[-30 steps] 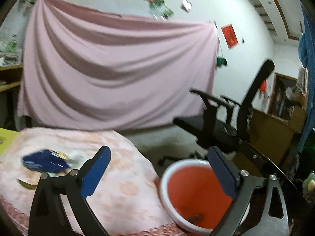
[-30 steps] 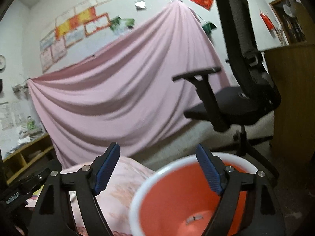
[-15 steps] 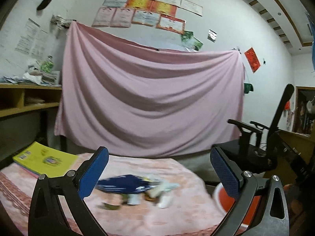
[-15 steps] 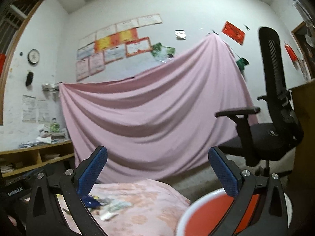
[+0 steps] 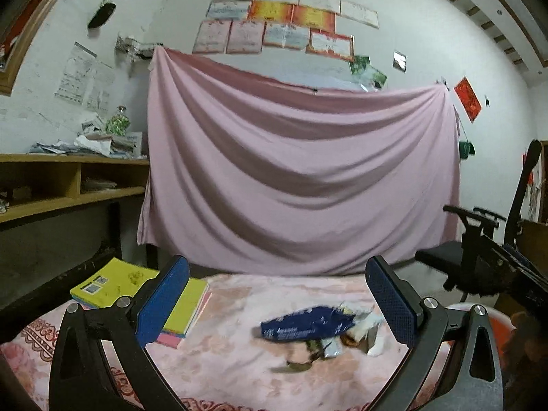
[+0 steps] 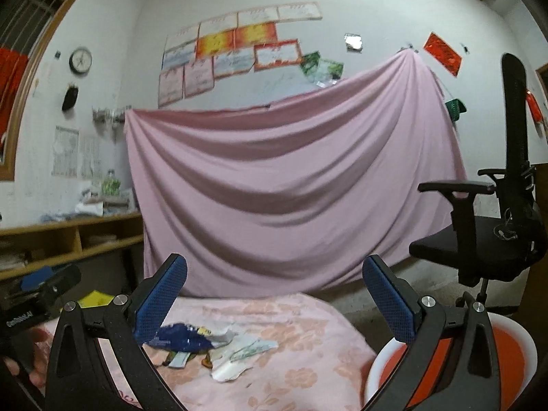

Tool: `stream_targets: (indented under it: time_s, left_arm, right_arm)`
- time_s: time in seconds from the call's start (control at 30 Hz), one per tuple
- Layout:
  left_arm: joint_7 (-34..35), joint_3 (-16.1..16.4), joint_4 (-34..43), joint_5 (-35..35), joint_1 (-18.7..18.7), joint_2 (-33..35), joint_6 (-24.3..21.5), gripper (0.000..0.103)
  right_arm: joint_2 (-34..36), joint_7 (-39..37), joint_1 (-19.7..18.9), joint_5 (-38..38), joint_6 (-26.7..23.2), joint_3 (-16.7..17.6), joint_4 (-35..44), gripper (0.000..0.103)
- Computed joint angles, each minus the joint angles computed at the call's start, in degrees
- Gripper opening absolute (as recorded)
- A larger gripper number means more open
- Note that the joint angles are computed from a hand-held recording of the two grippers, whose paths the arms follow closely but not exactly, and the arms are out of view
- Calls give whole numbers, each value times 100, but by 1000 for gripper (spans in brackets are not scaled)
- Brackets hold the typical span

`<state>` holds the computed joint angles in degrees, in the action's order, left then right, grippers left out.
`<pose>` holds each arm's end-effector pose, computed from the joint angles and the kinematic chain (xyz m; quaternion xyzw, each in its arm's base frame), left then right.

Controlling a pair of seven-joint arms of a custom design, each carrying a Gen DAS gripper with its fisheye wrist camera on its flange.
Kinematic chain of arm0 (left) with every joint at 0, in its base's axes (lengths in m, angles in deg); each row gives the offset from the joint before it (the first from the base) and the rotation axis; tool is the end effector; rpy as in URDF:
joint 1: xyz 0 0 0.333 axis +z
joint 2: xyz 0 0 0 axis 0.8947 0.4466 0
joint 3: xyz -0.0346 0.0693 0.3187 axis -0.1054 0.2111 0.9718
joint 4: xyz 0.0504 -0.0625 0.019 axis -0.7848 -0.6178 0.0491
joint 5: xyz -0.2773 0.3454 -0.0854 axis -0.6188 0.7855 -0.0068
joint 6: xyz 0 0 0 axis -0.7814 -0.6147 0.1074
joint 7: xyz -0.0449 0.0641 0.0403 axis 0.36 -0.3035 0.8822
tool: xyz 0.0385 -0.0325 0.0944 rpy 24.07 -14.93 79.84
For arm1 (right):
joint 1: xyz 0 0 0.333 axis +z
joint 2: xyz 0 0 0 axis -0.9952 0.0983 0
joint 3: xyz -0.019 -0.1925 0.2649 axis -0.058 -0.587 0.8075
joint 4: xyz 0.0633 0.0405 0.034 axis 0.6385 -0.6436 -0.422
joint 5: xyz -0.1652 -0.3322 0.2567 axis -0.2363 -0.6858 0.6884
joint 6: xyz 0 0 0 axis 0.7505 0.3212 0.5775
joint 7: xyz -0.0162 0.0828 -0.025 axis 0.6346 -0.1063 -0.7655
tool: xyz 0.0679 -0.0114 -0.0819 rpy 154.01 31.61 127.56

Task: Collect trash
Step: 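Move both open tools back toward the remaining trash on the bed, then grasp a green leaf with the left tool while the right tool grasps a white paper strip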

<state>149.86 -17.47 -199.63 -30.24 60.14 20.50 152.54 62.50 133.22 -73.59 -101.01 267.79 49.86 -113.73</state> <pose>0.6227 -0.0330 0.4980 -0.5818 0.4774 -0.4608 0.4702 0.7029 0.2074 0.4766 -0.5714 0.4362 -0.3565 0.5968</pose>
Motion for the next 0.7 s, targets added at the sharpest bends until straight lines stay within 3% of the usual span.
stream_targets:
  time_s: [0.07, 0.13, 0.2, 0.3, 0.37, 0.4, 0.5, 0.57, 0.7]
  left_arm:
    - [132, 44, 45, -133, 16, -62, -476, 101]
    - [593, 133, 185, -703, -96, -73, -1014, 100]
    - [1031, 279, 338, -1278, -254, -38, -1474, 100]
    - [1163, 589, 465, -1561, -489, -17, -2127, 97]
    - [970, 616, 511, -1332, -439, 21, -2525, 91]
    - [843, 813, 549, -1191, -593, 53, -2759, 89]
    - [527, 837, 721, -796, -507, 154, -3409, 72]
    - [622, 584, 875, -851, -245, 235, -3762, 61]
    - [726, 159, 1147, -934, 183, 417, -4275, 53]
  right_arm:
    - [22, 101, -34, -147, -321, 68, 82, 103]
    - [33, 108, -18, -197, -796, 104, 182, 103]
    - [61, 78, -25, -211, -1261, 165, 289, 103]
    - [72, -95, 17, -44, -1747, 196, 371, 103]
    - [116, -156, -176, -80, -2139, 451, 463, 103]
    - [155, -198, -350, -100, -2327, 670, 513, 103]
    - [282, -433, -853, -41, -2855, 1329, 657, 103]
    - [353, -673, -1166, 70, -3062, 1740, 705, 102]
    - [535, -1237, -1645, 347, -3599, 2427, 855, 86]
